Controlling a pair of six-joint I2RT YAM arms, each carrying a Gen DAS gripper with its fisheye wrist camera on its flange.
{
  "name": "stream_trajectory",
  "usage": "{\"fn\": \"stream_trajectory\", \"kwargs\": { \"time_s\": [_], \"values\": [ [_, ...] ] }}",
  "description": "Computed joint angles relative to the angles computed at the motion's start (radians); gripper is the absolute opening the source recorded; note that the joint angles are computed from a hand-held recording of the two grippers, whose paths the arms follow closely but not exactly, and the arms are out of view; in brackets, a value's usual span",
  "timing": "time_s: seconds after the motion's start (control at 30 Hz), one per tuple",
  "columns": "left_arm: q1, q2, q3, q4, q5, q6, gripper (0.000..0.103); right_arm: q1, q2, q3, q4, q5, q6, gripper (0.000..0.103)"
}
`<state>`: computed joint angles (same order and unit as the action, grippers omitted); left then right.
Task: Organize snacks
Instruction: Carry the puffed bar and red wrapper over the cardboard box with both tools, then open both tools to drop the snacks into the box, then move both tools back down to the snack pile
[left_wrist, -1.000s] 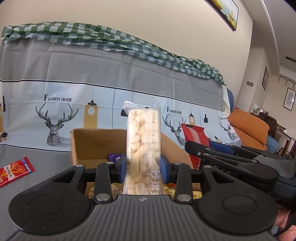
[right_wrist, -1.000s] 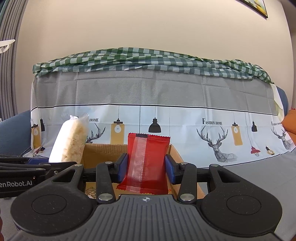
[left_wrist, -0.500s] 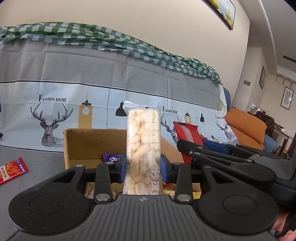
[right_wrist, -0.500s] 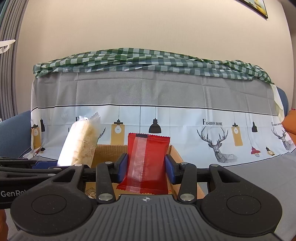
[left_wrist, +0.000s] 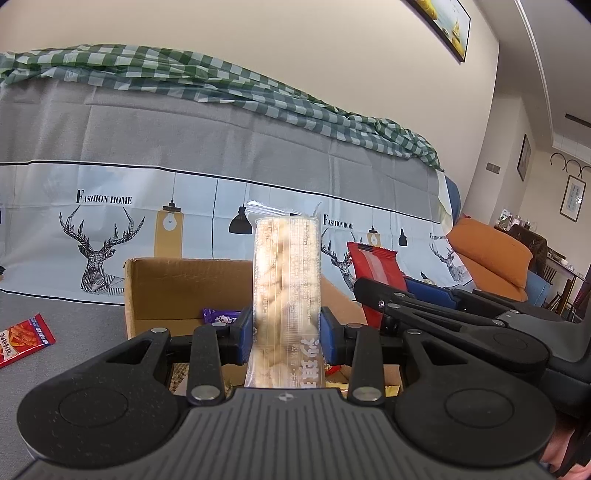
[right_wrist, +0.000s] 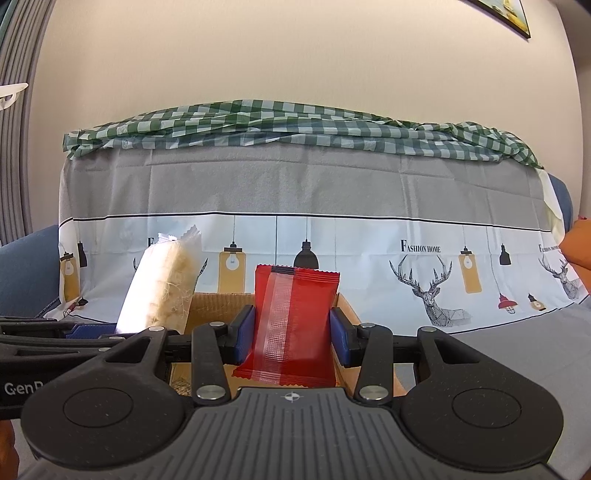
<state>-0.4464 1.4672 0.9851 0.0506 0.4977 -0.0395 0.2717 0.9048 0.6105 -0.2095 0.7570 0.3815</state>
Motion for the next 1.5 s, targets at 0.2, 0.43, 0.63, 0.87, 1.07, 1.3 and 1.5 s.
{"fn": "stream_trajectory", "kwargs": {
  "time_s": [0.2, 0.43, 0.63, 0.87, 1.07, 1.3, 1.5],
  "values": [
    [0.0, -0.002, -0.001, 0.003, -0.003, -0.005, 0.04, 0.0, -0.003, -0.003, 0.003, 0.002, -0.001, 0.045],
    [0.0, 0.003, 0.012, -0.012, -0.019, -0.024, 0.045, -0.014, 0.011, 0.014, -0.029, -0.019, 0.028, 0.048],
    [0.024, 0.005, 0.02, -0.008, -0.024, -0.072, 0.057, -0.034, 0.025, 0.028, -0.04, -0.025, 0.082, 0.075],
    [0.068, -0.005, 0.032, -0.036, -0.022, -0.078, 0.052, 0.017, 0.089, 0.07, -0.045, 0.004, 0.145, 0.076],
    [0.146, 0.006, 0.065, -0.083, -0.012, -0.091, 0.03, 0.085, 0.172, 0.128, -0.04, 0.038, 0.237, 0.076],
    [0.267, 0.083, 0.164, -0.195, -0.113, -0.134, 0.03, 0.161, 0.289, 0.203, 0.009, 0.025, 0.312, 0.059],
    [0.355, 0.172, 0.193, -0.214, -0.27, -0.127, 0.036, 0.212, 0.401, 0.277, 0.075, -0.026, 0.317, 0.044]
  ]
}}
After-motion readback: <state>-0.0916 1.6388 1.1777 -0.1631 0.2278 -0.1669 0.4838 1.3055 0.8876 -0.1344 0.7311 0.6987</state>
